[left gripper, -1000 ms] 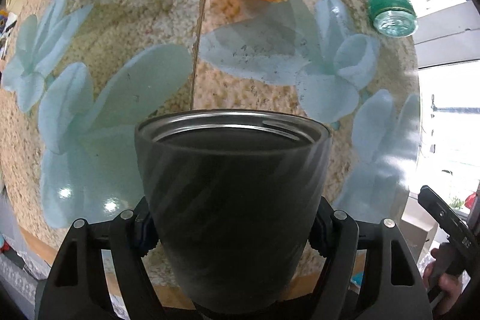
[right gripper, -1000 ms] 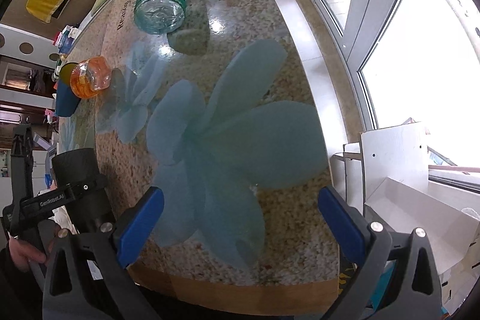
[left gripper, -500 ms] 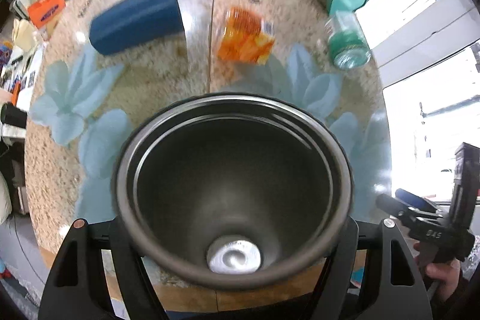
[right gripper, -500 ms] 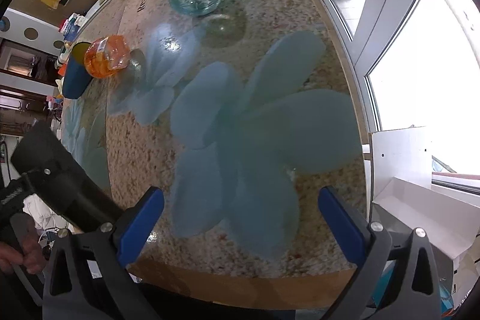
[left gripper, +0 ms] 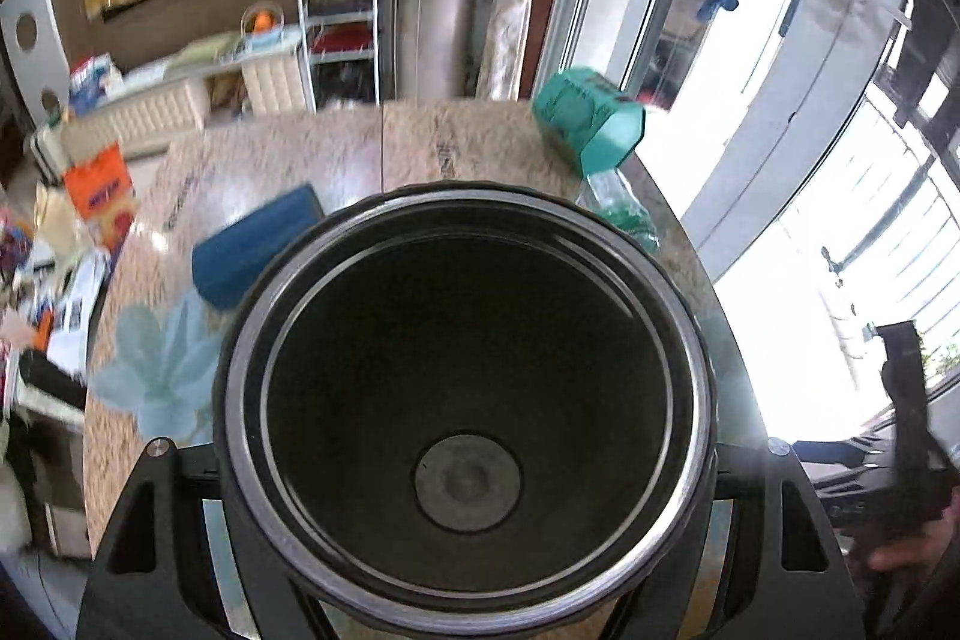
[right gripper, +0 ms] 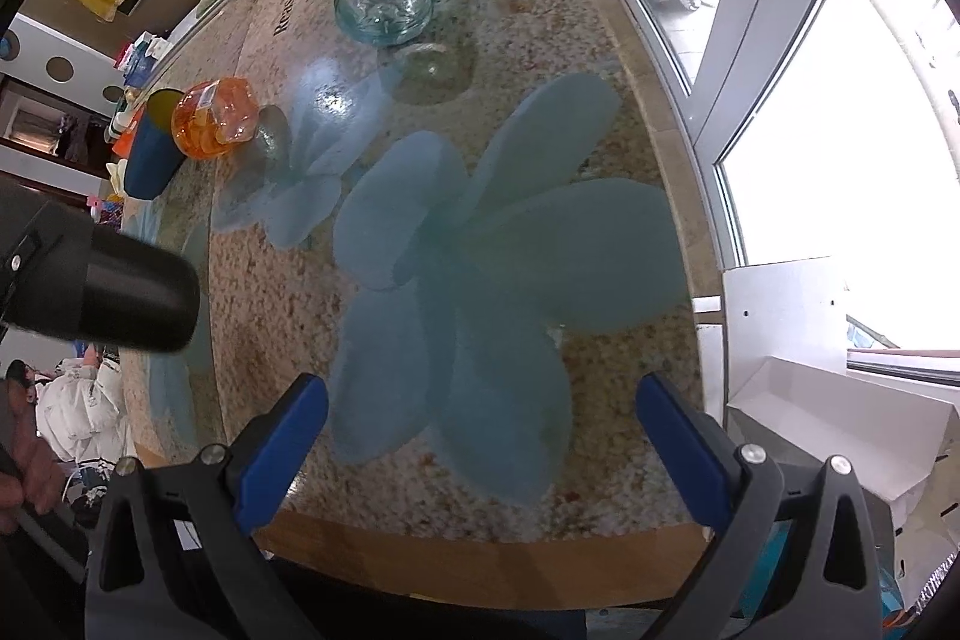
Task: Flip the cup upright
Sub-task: 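Rotate the tumbler opening-up with the left gripper and lower it onto the table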
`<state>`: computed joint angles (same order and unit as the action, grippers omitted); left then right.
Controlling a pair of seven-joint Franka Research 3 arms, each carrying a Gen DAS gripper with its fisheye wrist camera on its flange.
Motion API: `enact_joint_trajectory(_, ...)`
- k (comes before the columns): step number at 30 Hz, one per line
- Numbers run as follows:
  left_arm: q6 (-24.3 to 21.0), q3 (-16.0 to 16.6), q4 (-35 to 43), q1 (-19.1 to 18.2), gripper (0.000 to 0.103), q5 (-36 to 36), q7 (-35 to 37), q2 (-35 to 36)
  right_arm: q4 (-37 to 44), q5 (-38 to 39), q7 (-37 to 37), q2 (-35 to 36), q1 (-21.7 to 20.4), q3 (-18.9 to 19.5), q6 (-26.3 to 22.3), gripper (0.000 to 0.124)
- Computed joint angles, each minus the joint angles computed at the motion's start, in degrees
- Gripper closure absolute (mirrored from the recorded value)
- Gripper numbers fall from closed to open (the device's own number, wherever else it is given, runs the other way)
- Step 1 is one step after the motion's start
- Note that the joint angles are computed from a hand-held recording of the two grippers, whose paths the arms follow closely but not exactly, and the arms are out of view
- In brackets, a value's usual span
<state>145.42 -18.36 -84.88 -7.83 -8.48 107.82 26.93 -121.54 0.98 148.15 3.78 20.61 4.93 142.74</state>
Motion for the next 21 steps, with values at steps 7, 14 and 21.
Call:
enact_joint_trajectory(7, 17.80, -3.20, -8.50, 1.41, 0.023, -0.47, 3.59, 1.37, -4.86, -5.17, 4.49, -4.10, -0.12, 0.43, 2.13, 0.021)
enact_joint_trajectory(14, 33.31, -7.78, -14.98, 4.27, 0.023, 3.13, 3.56, 1.93, -8.02, -7.68, 7.05, -7.35, -1.65, 1.49, 1.38, 0.021)
enact_joint_trajectory(21, 38.09, -1.81, -15.08, -1.23, 0.023, 8.70, -2.91, 2.40, -7.49, -7.49, 5.99, -7.07, -2.02, 2.00, 0.14, 0.021)
